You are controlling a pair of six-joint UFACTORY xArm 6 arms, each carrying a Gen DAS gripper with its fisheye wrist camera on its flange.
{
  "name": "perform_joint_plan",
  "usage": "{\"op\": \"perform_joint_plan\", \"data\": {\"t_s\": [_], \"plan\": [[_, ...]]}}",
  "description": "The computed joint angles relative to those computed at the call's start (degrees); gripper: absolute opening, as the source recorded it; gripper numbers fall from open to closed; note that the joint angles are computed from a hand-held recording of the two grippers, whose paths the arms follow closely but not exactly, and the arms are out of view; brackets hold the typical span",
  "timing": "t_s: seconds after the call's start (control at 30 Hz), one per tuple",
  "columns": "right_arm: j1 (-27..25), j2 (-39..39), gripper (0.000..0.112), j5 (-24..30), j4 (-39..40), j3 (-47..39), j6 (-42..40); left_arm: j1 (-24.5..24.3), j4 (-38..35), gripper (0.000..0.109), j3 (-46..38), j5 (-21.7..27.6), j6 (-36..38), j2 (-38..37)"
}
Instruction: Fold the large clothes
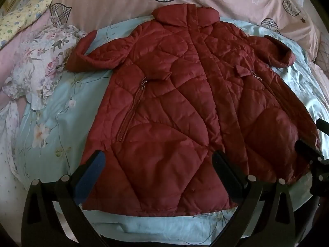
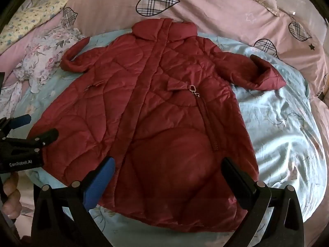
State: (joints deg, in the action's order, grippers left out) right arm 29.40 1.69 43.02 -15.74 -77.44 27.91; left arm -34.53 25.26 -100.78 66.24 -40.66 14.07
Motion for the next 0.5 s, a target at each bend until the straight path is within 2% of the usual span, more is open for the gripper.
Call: {"op": "perform_joint_plan", "data": {"t_s": [0.5], "plan": [[-0.3,0.5,0.103,-0.7,-0.5,0.1,-0.2,-0.1,0.1,0.103,-0.4,0.2,-0.4,0.5]]}}
